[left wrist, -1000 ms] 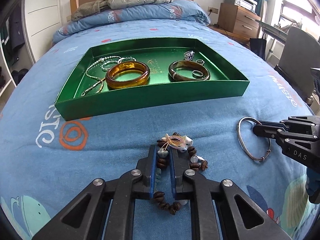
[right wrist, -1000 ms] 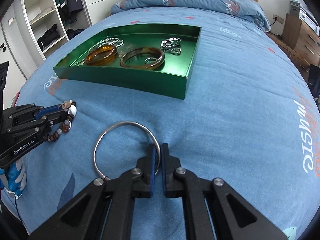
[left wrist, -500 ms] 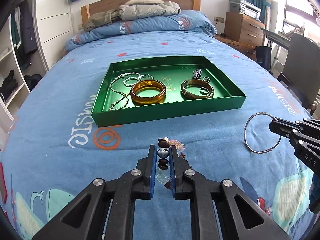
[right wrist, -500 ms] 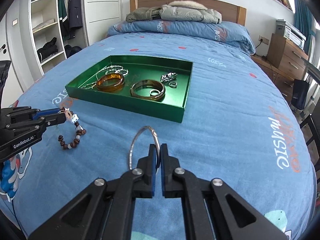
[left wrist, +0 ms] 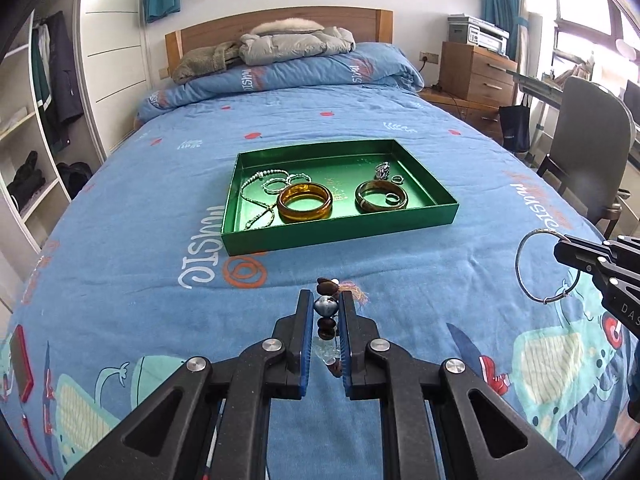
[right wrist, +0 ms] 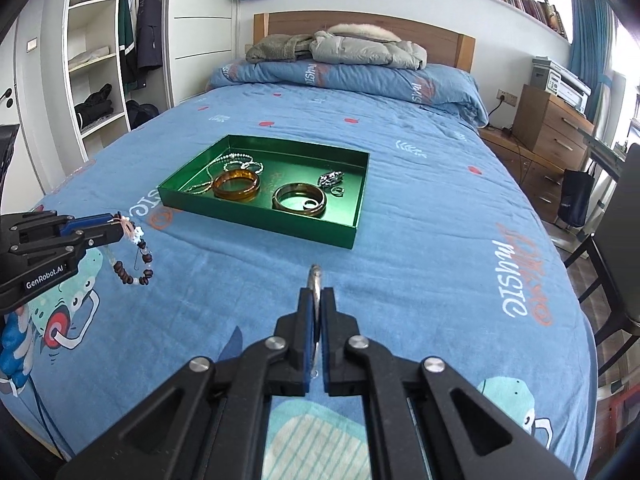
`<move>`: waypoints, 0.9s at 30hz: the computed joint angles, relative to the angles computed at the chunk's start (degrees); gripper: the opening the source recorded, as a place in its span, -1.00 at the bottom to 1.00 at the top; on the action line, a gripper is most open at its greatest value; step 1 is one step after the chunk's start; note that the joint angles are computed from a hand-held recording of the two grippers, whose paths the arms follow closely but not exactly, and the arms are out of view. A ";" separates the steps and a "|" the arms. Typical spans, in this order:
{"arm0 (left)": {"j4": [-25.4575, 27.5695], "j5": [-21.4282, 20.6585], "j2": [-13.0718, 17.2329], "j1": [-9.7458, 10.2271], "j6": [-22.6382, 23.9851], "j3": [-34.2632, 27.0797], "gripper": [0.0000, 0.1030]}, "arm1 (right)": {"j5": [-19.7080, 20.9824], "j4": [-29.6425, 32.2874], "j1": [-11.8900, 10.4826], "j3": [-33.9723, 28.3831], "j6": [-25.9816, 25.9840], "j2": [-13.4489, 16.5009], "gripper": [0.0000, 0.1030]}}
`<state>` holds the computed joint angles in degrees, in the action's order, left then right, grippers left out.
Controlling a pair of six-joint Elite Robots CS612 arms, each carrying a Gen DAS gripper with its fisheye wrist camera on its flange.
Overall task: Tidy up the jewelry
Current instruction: 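Lift the beaded bracelet and silver bangle and carry them toward the tray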
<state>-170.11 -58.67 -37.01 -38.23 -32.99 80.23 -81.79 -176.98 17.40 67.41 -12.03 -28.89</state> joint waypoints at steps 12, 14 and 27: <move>-4.92 4.13 -5.66 -1.88 0.12 8.69 -0.77 | -3.46 -8.62 0.55 10.98 -0.46 -6.90 -0.94; -5.46 4.99 -6.44 -2.26 0.00 9.86 -0.77 | -3.74 -9.84 0.70 12.18 -0.61 -7.76 -0.94; -6.85 10.21 -9.02 -3.87 1.09 13.14 -0.77 | -2.18 -15.78 1.80 15.19 -0.61 -10.27 -0.94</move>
<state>-176.96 -48.46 -46.03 -42.10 -31.89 93.37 -83.97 -192.76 19.20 82.60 -12.64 -39.16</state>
